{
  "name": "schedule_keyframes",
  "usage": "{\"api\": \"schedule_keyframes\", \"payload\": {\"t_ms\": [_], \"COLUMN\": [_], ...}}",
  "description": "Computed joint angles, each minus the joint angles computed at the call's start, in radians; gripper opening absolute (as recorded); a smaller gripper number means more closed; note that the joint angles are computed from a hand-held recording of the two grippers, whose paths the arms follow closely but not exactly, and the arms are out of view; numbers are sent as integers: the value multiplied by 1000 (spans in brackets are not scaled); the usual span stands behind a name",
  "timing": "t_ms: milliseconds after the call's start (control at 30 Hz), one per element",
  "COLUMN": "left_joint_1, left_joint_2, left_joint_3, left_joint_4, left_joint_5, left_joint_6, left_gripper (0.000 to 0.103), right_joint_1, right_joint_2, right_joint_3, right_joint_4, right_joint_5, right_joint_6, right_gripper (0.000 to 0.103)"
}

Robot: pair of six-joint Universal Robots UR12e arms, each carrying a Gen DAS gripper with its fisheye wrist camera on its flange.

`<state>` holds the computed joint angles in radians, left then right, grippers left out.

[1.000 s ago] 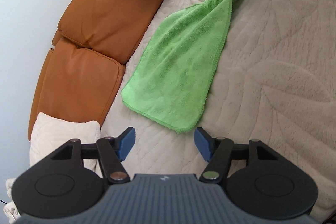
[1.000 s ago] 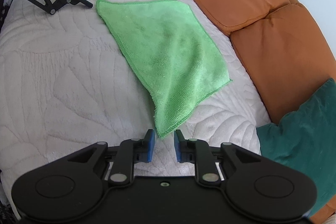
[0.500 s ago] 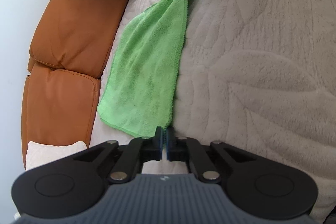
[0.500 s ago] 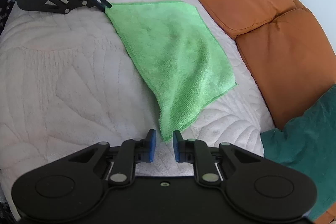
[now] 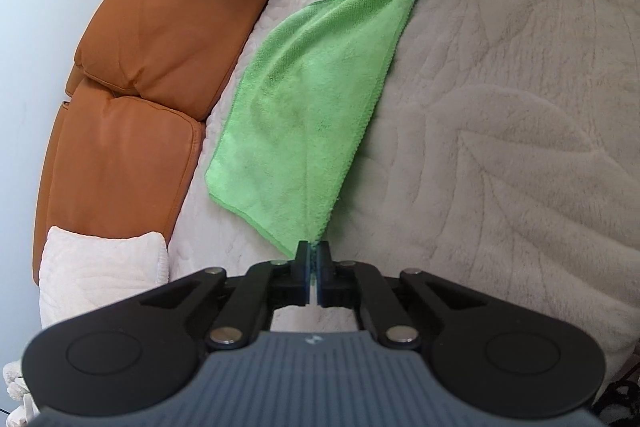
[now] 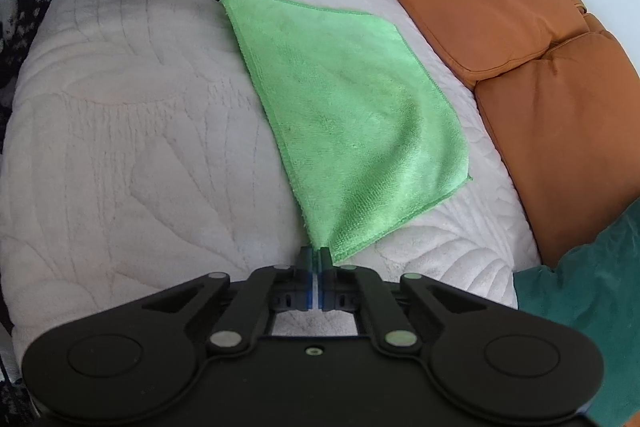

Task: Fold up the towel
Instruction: 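Grasp a towel corner with the right gripper while the left gripper grasps the opposite corner, then release the towel with both grippers and smooth it flat on the bed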

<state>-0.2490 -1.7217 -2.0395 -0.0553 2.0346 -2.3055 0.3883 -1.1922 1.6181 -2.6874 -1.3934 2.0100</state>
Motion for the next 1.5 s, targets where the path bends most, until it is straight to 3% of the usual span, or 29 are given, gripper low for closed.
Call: {"api": "schedule_keyframes", "payload": {"t_ms": [133,167,233,267,367,400,500,667,733,800,900,967,1067,1200,1300,1400,1500], "left_joint_1": [2,2,1,2,14,17,25,9,4,7,11,17,24,44,55,64,86], "left_joint_2": [-2,-9,-12,-5,30,39,53,8,-4,-12,-31,-36,-40,-25,-13,-5,4], "left_joint_3": [-6,-10,-15,-16,-17,-14,-16,4,11,17,26,24,18,5,4,2,2], "left_joint_4": [22,66,106,106,83,73,123,242,259,267,281,285,290,267,218,209,241], "left_joint_5": [22,36,53,53,17,10,-1,12,-16,-55,-75,-94,-89,-102,-114,-154,-213], "left_joint_6": [-7,-4,-8,-34,-185,-241,-403,-515,-555,-592,-623,-632,-655,-759,-836,-871,-874], "left_gripper": [7,8,11,17,34,44,55,55,55,55,55,55,55,55,55,55,55], "right_joint_1": [-4,-7,-16,-22,-29,-31,-30,-7,-13,-8,9,16,12,-20,-29,-12,-13], "right_joint_2": [-15,-14,-11,-9,29,43,108,251,283,302,328,346,360,321,292,297,304], "right_joint_3": [3,4,-1,-6,-56,-75,-155,-327,-372,-398,-424,-438,-459,-429,-390,-389,-400], "right_joint_4": [32,22,2,-8,-75,-98,-172,-244,-213,-175,-140,-151,-183,-169,-148,-114,-125], "right_joint_5": [31,43,68,80,73,66,35,-53,21,42,-10,-48,-74,26,60,-20,-14], "right_joint_6": [13,22,72,104,244,293,421,490,498,453,350,333,445,607,597,506,572], "right_gripper": [2,8,36,36,36,36,28,24,22,23,23,23,23,29,29,28,28]}}
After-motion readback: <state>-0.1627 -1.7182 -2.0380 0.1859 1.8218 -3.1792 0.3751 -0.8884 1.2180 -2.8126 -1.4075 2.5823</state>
